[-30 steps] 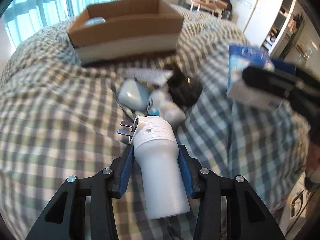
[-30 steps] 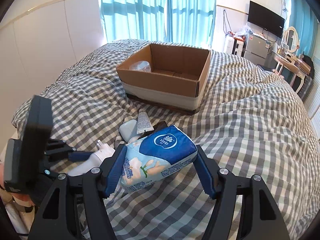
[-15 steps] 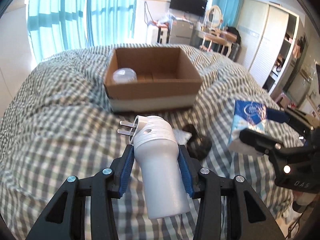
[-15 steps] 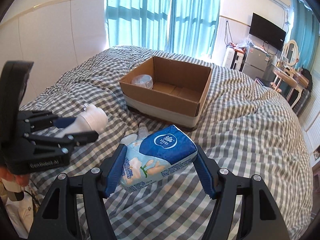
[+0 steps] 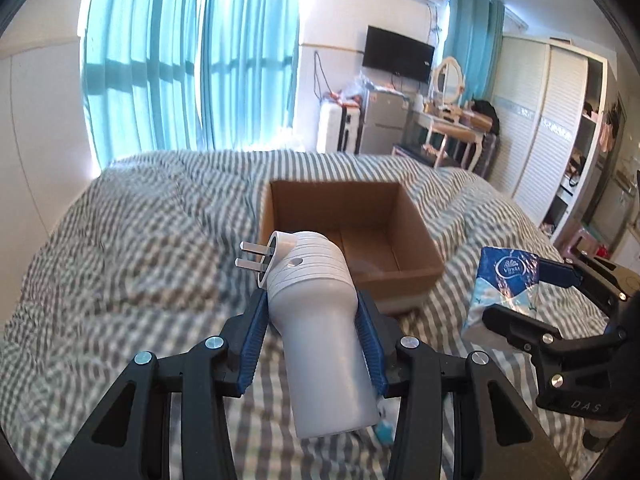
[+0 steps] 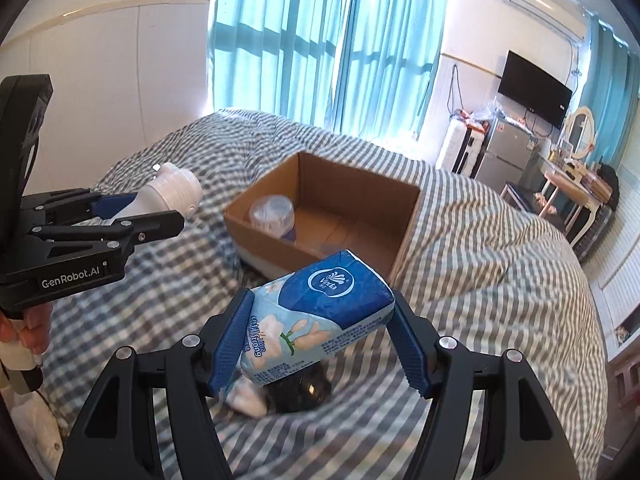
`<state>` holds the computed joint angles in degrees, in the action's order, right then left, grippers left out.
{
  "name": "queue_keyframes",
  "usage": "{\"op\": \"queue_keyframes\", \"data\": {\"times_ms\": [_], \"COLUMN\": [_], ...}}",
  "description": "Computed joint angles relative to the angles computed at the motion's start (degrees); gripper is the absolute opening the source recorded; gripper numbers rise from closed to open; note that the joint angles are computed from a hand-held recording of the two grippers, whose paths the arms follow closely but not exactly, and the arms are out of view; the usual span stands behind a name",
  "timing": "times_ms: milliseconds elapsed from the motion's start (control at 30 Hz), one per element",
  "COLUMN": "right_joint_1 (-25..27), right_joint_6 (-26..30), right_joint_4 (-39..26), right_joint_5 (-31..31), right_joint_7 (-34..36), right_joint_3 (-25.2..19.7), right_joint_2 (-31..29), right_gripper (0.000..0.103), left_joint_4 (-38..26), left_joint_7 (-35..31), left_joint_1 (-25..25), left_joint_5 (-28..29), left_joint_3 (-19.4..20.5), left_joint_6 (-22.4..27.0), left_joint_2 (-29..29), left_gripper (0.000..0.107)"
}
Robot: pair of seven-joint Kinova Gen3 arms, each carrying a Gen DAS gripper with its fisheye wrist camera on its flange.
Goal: Organize objects
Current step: 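Carry the white device and tissue pack into the box and release both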
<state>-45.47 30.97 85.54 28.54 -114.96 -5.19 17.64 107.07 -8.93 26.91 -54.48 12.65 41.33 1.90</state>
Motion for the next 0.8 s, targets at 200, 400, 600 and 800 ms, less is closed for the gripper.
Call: {"op": "queue_keyframes", "data": {"times_ms": [200,400,600,800], "right_joint_1": [0.1,0.8,1.5,2.0], "right_joint_6": [0.7,2.1,3.7,6.1], "right_joint_4": [-5.8,-12.8,-20.1,-32.0], "right_joint_5": [-0.2,-3.0,-5.9,-8.3], "right_joint_7": [1.5,4.9,9.6,13.5], "right_joint_3": [0.8,1.4,2.4,4.1], "right_joint_2": [3.4,7.9,12.7,19.6], "right_gripper": [0.067,0.067,0.066,0.067], "left_joint_4": [-3.1,-6.3,-9.1,-14.6], "left_joint_7": [-0.8,-3.9,-9.3,-19.4], "left_joint_1": [-1.2,-1.6,-2.8,-5.3], "left_joint_5": [-2.5,-3.4,-2.1,4.2], "left_joint_3": [-1.9,-4.7,-8.0,-11.0], "left_joint_6": [-1.4,-3.7,-7.5,-11.6], "left_joint_2": [2.1,5.2,7.8,12.0], "left_gripper": [0.045,0.045,0.045,0.045]}}
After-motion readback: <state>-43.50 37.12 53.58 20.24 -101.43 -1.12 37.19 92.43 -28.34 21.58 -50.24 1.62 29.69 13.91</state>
